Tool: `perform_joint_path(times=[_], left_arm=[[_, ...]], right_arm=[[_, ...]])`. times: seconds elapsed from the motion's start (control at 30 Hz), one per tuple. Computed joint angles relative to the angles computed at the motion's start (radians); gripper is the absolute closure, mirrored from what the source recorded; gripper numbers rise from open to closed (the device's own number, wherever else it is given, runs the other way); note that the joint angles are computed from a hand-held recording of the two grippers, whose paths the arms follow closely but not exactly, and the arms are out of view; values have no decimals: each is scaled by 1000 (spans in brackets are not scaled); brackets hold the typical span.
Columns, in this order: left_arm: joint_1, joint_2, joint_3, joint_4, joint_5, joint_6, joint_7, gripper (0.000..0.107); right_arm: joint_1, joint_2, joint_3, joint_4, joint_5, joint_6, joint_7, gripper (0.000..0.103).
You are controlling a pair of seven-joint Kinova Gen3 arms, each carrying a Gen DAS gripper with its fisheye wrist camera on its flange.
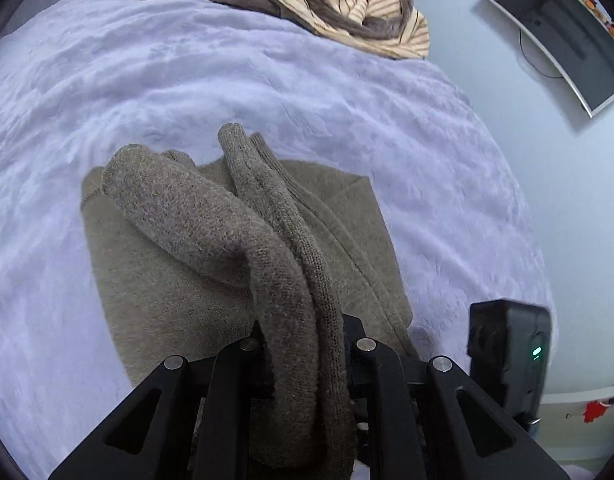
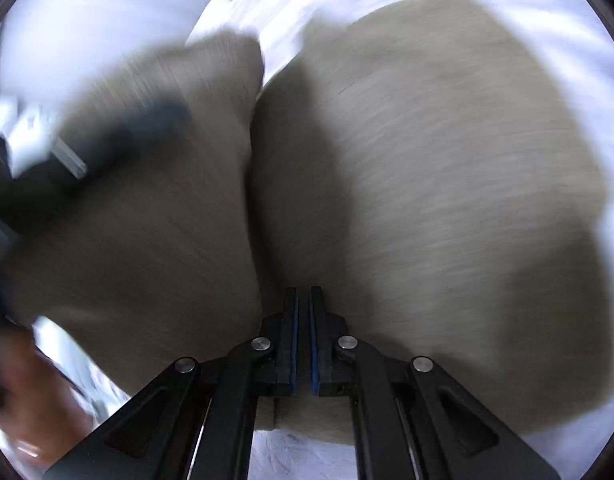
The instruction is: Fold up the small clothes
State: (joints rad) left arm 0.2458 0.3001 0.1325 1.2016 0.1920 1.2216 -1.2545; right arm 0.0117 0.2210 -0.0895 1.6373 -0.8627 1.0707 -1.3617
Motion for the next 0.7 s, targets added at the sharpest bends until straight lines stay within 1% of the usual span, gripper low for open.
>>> perform_joint_path(times=[0.07, 0.1, 0.13, 0.17, 0.2, 0.23, 0.27, 0.3, 0.33, 0.37, 0.4, 0.43, 0.47, 0.5, 0.53, 0.57, 0.6, 0.63, 0.67, 0.7], left_arm=[[36, 33, -2, -20, -37, 11, 37, 91], [53, 39, -4, -28, -58, 16, 54, 91], [63, 34, -10, -24, -68, 16, 55, 83], [56, 24, -1, -17, -61, 8, 47, 72], [38, 6, 8, 2, -38, -15, 33, 43], [30, -27, 5, 35, -21, -54, 22, 21], [39, -68, -11, 65, -18, -94, 15, 20], [32, -91, -8, 82, -9, -118, -10, 20], [14, -110, 13, 89, -14, -125, -22, 20], [12, -119, 16, 87, -29, -117, -18, 20], [26, -132, 0, 91, -52, -115, 2, 20], [28, -146, -7, 103, -74, -117, 27, 20], [13, -160, 1, 120, -103, -118, 62, 20], [15, -166, -10, 132, -131, -116, 96, 20], [23, -173, -39, 153, -159, -109, 137, 20], [20, -172, -49, 166, -180, -98, 177, 20], [4, -171, -49, 180, -193, -84, 210, 20], [-6, -171, -56, 198, -206, -73, 245, 20], [-16, -176, -62, 224, -217, -73, 280, 20], [-24, -183, -66, 250, -230, -78, 309, 20]], right_arm=[[61, 21, 19, 13, -64, 48, 29, 98], [73, 34, 43, 19, -98, 75, 46, 98], [74, 50, 79, 24, -139, 106, 68, 98], [88, 66, 96, 29, -177, 134, 86, 98], [100, 73, 98, 35, -202, 145, 95, 98], [132, 81, 85, 52, -242, 145, 113, 96], [178, 89, 53, 70, -283, 143, 133, 87], [224, 103, 22, 80, -324, 150, 137, 79], [271, 123, -7, 85, -364, 160, 141, 61], [299, 132, -32, 107, -405, 154, 151, 58], [311, 143, -39, 120, -437, 158, 157, 57], [310, 150, -27, 126, -461, 169, 159, 57], [300, 158, 4, 134, -489, 192, 159, 57], [303, 160, 27, 134, -506, 220, 153, 57], [291, 166, 44, 149, -539, 232, 160, 57], [297, 165, 50, 169, -566, 236, 173, 55], [285, 169, 37, 207, -599, 223, 203, 55], [291, 166, 43, 232, -630, 227, 216, 54], [306, 167, 29, 268, -671, 228, 243, 50], [306, 168, -2, 302, -712, 213, 269, 46]])
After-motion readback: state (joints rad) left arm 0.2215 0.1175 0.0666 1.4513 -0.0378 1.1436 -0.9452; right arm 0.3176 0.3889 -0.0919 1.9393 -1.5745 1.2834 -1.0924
